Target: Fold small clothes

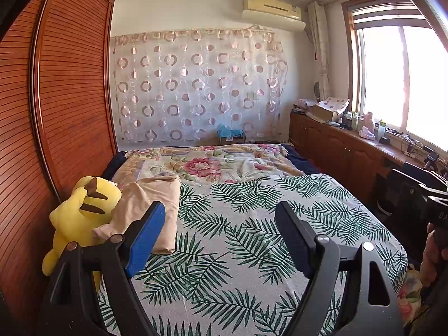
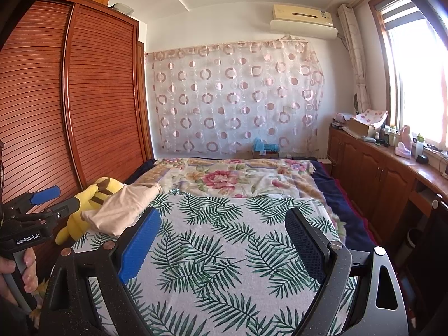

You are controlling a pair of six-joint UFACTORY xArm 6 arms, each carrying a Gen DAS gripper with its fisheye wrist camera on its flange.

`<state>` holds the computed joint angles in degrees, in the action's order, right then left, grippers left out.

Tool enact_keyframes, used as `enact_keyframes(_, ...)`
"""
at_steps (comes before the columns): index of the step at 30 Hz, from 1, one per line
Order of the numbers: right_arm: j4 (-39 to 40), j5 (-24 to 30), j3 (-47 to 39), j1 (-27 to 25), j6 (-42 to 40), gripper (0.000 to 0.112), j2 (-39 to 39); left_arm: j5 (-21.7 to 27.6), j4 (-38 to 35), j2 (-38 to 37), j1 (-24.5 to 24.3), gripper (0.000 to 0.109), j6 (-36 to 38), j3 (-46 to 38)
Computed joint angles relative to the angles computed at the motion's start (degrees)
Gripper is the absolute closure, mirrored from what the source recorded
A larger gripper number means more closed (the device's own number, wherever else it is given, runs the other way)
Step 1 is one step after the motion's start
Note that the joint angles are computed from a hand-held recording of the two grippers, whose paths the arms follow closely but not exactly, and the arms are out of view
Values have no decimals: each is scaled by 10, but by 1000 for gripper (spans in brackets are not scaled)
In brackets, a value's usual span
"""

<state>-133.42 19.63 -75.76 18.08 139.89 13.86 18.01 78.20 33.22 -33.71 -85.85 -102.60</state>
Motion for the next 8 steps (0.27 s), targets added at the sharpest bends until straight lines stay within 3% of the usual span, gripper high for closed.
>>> enact_keyframes(8,-4,0,1,0,4,21,0,1,0,0,0,27,-1,0)
